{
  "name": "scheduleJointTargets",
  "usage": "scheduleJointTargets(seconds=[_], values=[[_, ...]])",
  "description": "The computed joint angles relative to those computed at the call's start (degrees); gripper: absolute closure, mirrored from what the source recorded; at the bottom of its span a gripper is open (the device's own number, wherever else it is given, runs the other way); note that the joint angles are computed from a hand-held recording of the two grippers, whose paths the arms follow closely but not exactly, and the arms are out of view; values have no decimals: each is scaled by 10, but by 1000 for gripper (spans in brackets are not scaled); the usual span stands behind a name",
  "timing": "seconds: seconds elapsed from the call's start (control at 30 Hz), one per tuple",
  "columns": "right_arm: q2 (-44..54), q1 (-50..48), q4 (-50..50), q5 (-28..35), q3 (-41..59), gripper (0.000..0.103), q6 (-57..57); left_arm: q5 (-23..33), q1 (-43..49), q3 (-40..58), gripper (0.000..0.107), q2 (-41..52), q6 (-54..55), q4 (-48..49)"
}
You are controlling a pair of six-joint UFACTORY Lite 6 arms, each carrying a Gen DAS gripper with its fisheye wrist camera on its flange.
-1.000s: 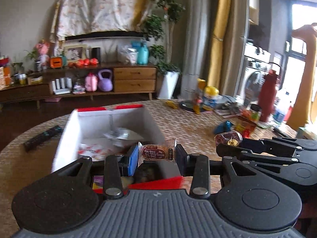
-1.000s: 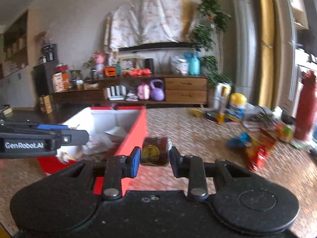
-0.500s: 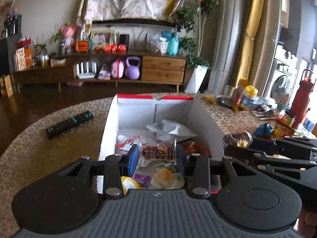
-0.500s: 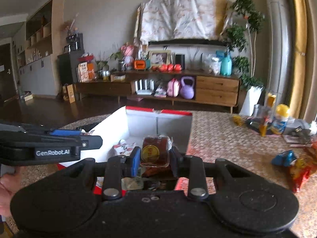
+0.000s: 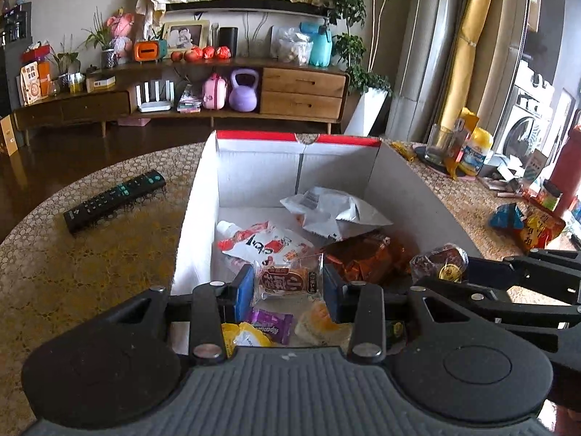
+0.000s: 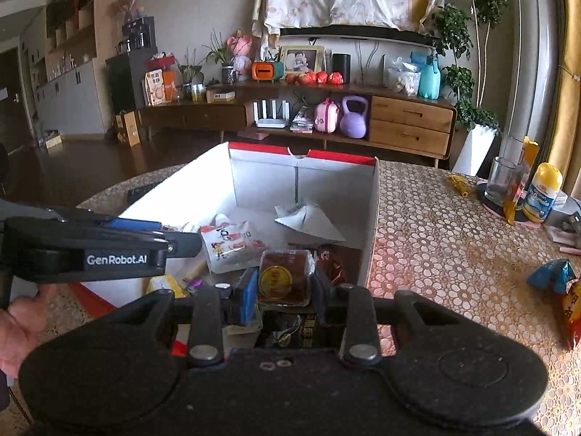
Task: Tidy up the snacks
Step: 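Carry the candy and brown cake with both tools over the white box, then open both tools to drop the candy and cake into the box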
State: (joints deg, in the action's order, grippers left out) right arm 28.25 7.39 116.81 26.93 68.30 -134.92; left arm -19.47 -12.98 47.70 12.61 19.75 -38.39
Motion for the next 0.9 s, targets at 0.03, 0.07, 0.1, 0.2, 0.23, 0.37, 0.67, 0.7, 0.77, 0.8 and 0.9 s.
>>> scheduleJointTargets(seconds=[0.03, 0.07, 0.1, 0.2, 0.23, 0.37, 0.67, 0.7, 0.77, 0.8, 0.9], values=[[-2, 2, 12, -1, -5, 73, -17, -8, -5, -2, 68, 1, 21, -19], [0, 3, 17, -4, -4, 73, -25, -9, -8, 1, 68, 4, 32, -27], [-2, 4, 26, -5, -8, 73, -37, -10, -8, 1, 68, 4, 35, -29], [-2, 8, 39, -7, -15, 73, -55, -8, -6, 3, 67, 5, 37, -28], [-2, 10, 48, -8, -17, 73, -66, -9, -7, 4, 67, 6, 46, -39], [-2, 12, 39, -13, -14, 72, -55, -5, -9, 3, 64, 3, 60, -53], [-18, 6, 35, -7, -22, 48, -57, -12, -29, -9, 39, -24, 140, -137], [-23, 4, 36, -3, -26, 48, -59, -15, -33, -9, 38, -28, 162, -160], [-34, -3, 40, 4, -37, 48, -63, -22, -43, -9, 35, -34, 199, -201], [-41, -8, 37, 10, -43, 48, -59, -24, -46, -10, 35, -38, 205, -208], [-59, -23, 40, 27, -63, 48, -60, -29, -60, -14, 35, -53, 235, -242]])
